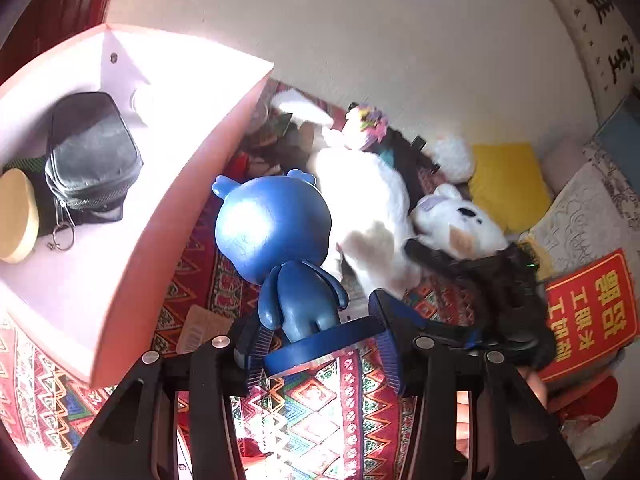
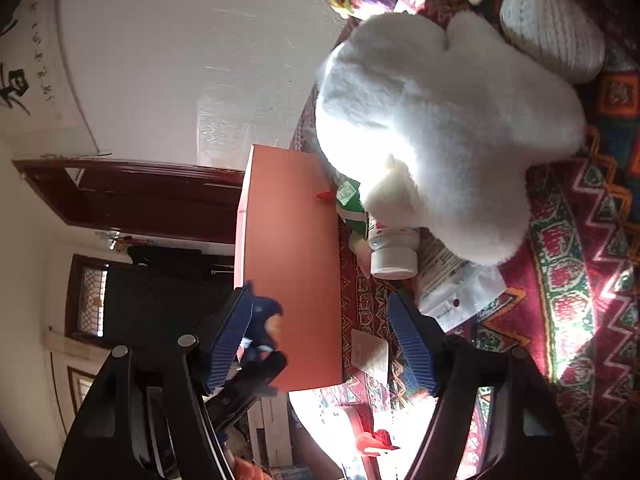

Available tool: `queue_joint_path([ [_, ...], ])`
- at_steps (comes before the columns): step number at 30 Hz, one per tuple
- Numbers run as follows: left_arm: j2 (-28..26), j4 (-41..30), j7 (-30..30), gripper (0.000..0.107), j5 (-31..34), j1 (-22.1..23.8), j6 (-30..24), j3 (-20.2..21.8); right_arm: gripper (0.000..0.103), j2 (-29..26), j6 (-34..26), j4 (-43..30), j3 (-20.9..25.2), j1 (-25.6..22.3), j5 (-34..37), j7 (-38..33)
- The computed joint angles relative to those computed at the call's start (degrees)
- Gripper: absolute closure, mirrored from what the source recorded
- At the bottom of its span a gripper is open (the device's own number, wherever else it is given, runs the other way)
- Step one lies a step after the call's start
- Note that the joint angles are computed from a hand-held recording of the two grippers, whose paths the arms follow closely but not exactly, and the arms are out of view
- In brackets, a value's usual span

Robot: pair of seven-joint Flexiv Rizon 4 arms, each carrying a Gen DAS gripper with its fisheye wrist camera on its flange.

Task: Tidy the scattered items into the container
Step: 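Grasp the blue figurine with the right tool and drop it into the pink box, then grasp a white plush with the left tool while the right grasps another plush, drop both in box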

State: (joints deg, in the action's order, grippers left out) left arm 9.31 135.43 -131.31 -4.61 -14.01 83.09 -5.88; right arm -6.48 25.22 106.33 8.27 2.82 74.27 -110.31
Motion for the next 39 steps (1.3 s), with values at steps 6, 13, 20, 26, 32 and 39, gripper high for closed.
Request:
queue_joint_path([
  [6,4.98,2.19,6.69,0.062,-2.44,2.25,1.96,4.9,0.032,-4.52,25.14,-0.31,4.27,11.58,-20.45,12.84],
  [13,10.18,6.71,7.49,0.062,-2.38,9.27,-0.42,6.74,0.062,-5.82,37.02,3.53,8.77,14.53,-34.07,18.76],
  [20,17.3,10.54,6.4,0.062,0.01,13.63,-1.4,6.21,0.062,5.79,33.46,4.98,10.67,11.5,-16.3,5.0],
  [26,23.31,11.54,3.74,0.056,4.55,20.48,-3.03,2.31,0.062,12.55,32.63,0.74,9.77,18.53,-10.87,-1.67],
  [32,32.41,12.72,-1.58,0.005,11.58,28.72,-1.58,-1.6,0.014,12.71,44.1,0.36,12.51,26.26,-19.48,2.54],
  [39,28.64,12.69,1.97,0.004,8.32,23.52,0.32,0.26,0.016,16.26,39.47,3.58,5.92,27.14,-19.82,1.81],
])
